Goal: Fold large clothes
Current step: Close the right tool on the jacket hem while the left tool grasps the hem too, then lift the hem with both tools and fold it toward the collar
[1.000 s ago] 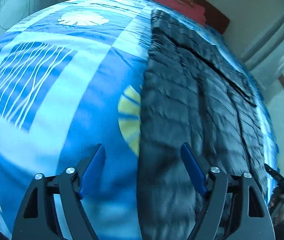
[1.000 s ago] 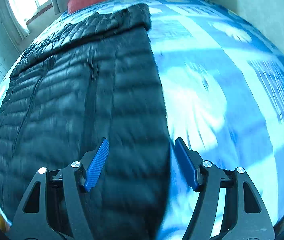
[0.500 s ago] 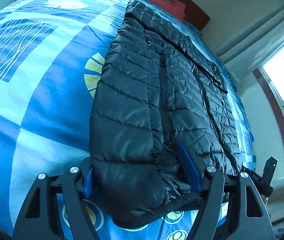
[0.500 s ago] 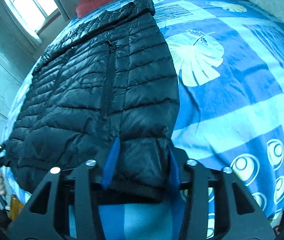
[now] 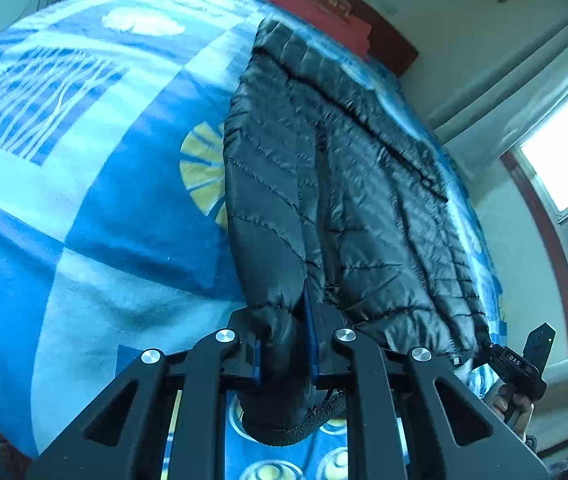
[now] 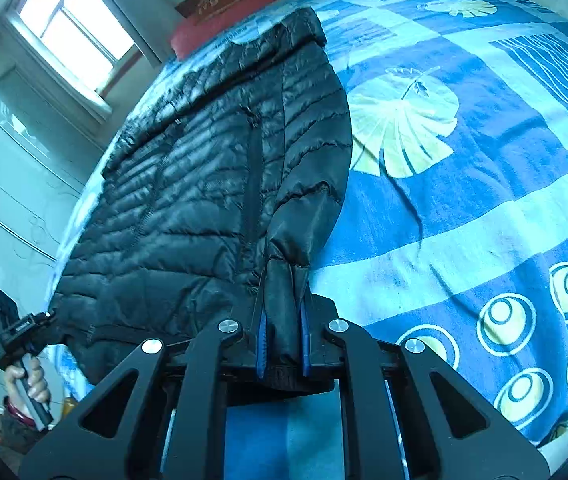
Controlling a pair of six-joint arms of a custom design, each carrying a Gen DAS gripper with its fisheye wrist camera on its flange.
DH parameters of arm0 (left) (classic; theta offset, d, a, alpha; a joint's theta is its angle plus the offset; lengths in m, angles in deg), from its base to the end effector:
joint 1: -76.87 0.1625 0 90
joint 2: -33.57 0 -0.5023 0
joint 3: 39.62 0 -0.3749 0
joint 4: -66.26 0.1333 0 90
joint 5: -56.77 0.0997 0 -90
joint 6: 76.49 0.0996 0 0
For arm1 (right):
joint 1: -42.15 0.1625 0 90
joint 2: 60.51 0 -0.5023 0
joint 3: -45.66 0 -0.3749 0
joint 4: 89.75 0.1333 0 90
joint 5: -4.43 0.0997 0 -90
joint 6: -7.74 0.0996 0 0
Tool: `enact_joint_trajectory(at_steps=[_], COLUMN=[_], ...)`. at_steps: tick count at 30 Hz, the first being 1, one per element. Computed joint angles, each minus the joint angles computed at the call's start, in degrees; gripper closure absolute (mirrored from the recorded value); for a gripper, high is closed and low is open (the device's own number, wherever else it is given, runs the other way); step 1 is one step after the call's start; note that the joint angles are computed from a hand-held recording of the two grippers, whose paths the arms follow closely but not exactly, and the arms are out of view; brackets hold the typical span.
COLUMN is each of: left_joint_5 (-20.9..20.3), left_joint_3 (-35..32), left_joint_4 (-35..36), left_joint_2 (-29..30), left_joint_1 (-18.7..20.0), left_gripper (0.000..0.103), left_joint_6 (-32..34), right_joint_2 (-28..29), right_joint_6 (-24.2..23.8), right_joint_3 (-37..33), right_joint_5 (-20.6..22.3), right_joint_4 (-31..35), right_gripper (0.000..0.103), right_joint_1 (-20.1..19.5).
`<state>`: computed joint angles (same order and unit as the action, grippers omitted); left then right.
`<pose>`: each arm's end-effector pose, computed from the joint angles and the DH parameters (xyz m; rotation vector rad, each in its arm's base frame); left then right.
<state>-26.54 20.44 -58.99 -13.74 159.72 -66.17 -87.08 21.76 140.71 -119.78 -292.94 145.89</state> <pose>0.0397 -0.8477 0.3957 0.4154 2.9300 -0.5836 0.2451 -0.6767 0.0500 -0.3228 -2.5013 1.1836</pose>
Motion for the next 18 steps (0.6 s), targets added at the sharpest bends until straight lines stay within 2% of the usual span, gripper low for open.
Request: enact_joint_trajectory(at_steps=[7,10,16,18], left_joint_5=[-4.6,-5.4,-6.4,-6.8], left_joint_3=[2.9,5.2,10.4,10.3], left_joint_4=[-1.0,-1.0,-1.3,-0.9], left_joint_2=[-4.3,-6.8,-12.3,-12.9], left_joint_1=[-0.9,-1.5,-2.4,-2.7], left_gripper=[0.090,0.090,0.090,0.090], left_joint_6=[0.6,0.5,-0.3,-0.9], right_joint_2=[-3.1,-4.2,-5.6,-6.0], right_joint_6=[2.1,3.5,5.1,5.1], right_joint_3=[5.7,8.4,12.9,13.4], right_joint_5=[5.8,7.8,9.2,9.9], right_joint_4=[-6.0,-8.8,-14.0,-15.4], right_gripper=[0.092,0.092,0.092,0.092], right_joint_1=[1.4,2.2,4.9,5.2])
